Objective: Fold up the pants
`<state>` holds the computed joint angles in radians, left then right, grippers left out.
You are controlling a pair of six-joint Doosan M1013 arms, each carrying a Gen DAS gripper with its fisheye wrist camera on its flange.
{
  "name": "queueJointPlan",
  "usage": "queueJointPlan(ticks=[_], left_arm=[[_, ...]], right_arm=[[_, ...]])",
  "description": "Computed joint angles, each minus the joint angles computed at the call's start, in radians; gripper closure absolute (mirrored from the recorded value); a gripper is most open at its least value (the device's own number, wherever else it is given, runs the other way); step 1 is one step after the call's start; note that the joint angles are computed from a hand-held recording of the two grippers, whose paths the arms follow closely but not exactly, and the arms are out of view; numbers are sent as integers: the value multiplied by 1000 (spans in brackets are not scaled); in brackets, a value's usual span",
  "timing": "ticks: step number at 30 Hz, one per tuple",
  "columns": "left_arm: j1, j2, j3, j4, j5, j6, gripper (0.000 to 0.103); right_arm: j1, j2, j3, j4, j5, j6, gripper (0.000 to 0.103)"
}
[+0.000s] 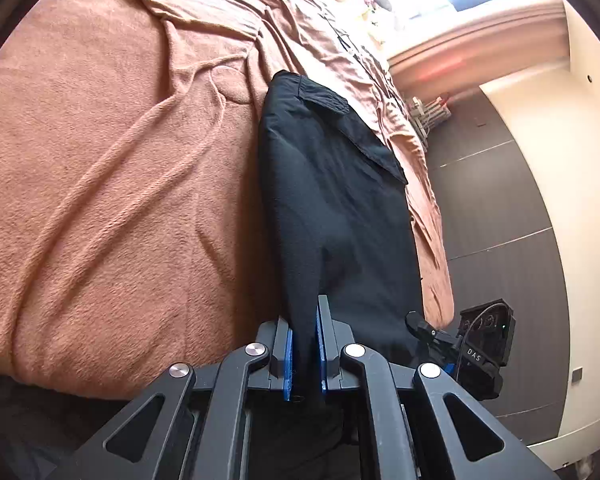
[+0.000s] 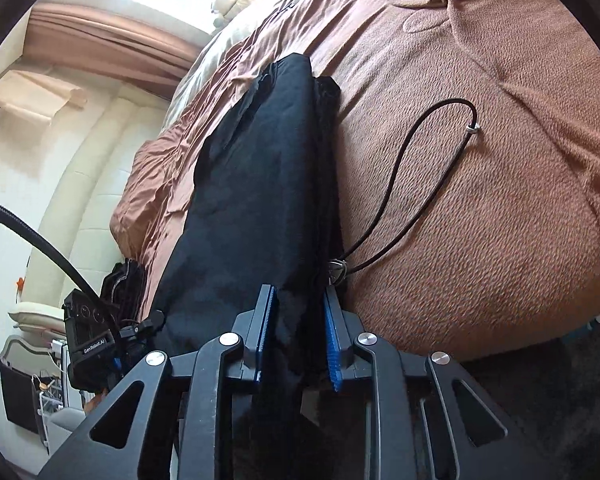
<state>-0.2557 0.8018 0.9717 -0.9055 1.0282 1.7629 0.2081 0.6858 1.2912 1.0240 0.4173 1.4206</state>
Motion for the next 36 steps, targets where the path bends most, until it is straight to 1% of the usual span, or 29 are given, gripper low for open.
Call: queueJointPlan(ticks=[5, 7, 8, 11, 13, 14, 15, 16, 17, 18, 20, 22, 25, 28, 29, 32, 36], left_arm=[[16, -26, 49, 6, -4, 21, 94], [15, -22, 41, 19, 4, 13, 93], [11, -13, 21, 37, 14, -4, 92], [-4, 8, -37, 144, 28, -84, 88], [-8, 12, -52, 181, 31, -102, 82], [-10, 15, -61, 192, 30, -112, 73], [-11, 18, -69, 207, 21, -120, 62], [-12, 22, -81, 217, 15, -129, 59], [-14, 25, -89, 225, 8, -133, 55], [-16, 31, -105, 232, 6, -138, 53], [-16, 48, -136, 228, 13, -139, 52], [-19, 71, -179, 237, 29, -153, 51], [-23, 113, -255, 257, 63, -179, 50], [-23, 150, -319, 256, 90, -188, 50], [-21, 155, -326, 257, 94, -186, 50], [-22, 194, -393, 260, 127, -207, 50], [-20, 241, -471, 254, 166, -228, 50]], right_arm=[[4, 13, -32, -47, 39, 30, 82], [4, 18, -46, -71, 55, 41, 82], [4, 21, -54, -89, 63, 52, 82], [4, 23, -84, -202, 90, 134, 81], [4, 24, -100, -237, 92, 158, 81], [1, 21, -102, -242, 84, 154, 79], [-1, 17, -99, -241, 73, 148, 73], [-6, 15, -98, -218, 65, 128, 69], [-13, 13, -94, -178, 54, 93, 62], [-18, 13, -97, -153, 47, 69, 57], [-27, 13, -104, -165, 34, 75, 54], [-39, 25, -122, -130, 36, 54, 54], [-60, 60, -171, -85, 77, 40, 54], [-64, 107, -240, -108, 118, 81, 54], [-65, 123, -260, -101, 134, 85, 54], [-74, 168, -319, -83, 185, 102, 54], [-81, 208, -381, -127, 235, 164, 54]])
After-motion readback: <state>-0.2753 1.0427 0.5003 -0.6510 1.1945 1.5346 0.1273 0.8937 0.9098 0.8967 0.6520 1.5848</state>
